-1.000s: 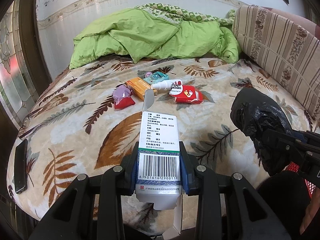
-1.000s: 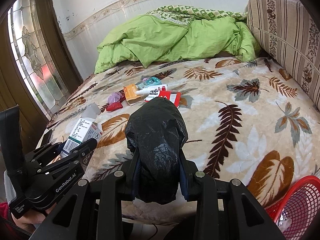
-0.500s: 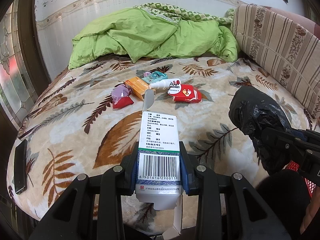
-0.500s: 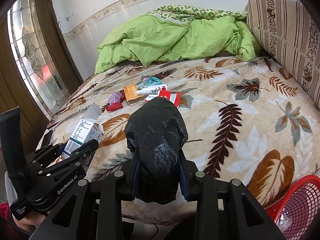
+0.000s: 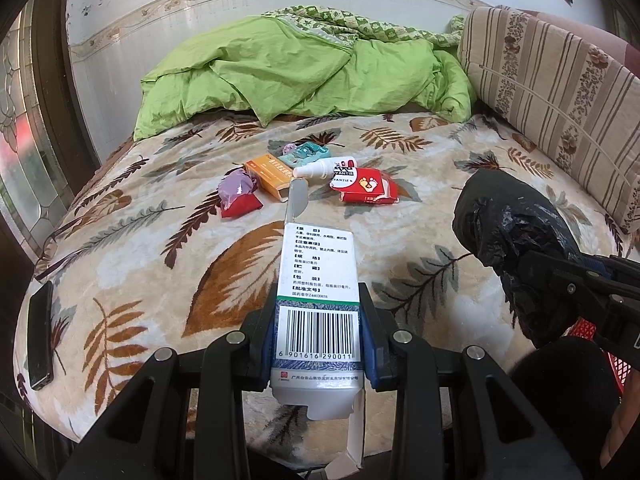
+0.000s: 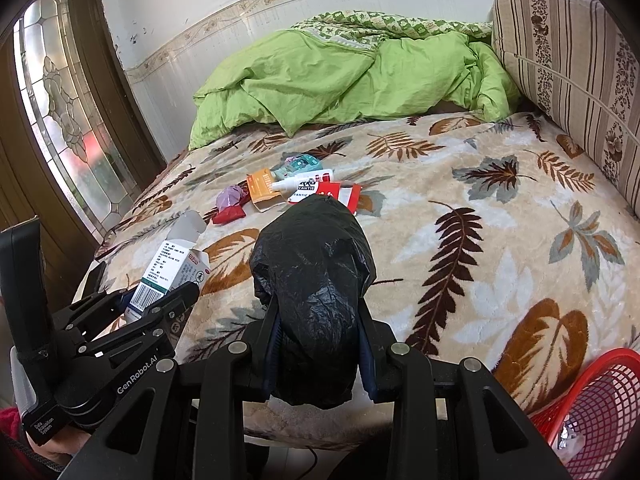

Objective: Collect trash
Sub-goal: 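Hold the medicine box and black bag raised above the bed, then carry box and bag over the red wastebasket and open both tools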

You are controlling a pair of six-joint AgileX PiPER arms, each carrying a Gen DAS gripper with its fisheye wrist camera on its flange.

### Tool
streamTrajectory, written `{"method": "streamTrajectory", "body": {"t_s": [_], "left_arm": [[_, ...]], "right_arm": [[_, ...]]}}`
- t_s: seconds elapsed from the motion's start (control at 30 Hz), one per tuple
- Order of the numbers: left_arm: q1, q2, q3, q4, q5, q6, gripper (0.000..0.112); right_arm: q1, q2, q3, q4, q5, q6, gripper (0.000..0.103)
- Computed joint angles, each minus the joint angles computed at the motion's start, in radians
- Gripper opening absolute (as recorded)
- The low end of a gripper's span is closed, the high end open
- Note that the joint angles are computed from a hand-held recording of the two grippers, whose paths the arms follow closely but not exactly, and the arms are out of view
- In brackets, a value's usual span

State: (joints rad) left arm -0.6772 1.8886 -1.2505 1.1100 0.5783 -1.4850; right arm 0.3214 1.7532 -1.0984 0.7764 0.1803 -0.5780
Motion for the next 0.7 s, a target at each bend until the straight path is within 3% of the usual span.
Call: {"method": "streamTrajectory", "body": {"t_s": [0.57, 0.7], "left_arm": [[-0.015, -0.02, 0.045, 0.025, -0.014, -0.021, 0.033], [-0.029, 0.006, -0.036, -0.054, -0.003, 0.084, 0.033]], "right_arm": [[-0.015, -0.034, 0.03, 0.062, 0.001, -0.043, 0.034], [-0.03, -0.05, 0.04, 0.084, 0.004, -0.057, 0.034]]}}
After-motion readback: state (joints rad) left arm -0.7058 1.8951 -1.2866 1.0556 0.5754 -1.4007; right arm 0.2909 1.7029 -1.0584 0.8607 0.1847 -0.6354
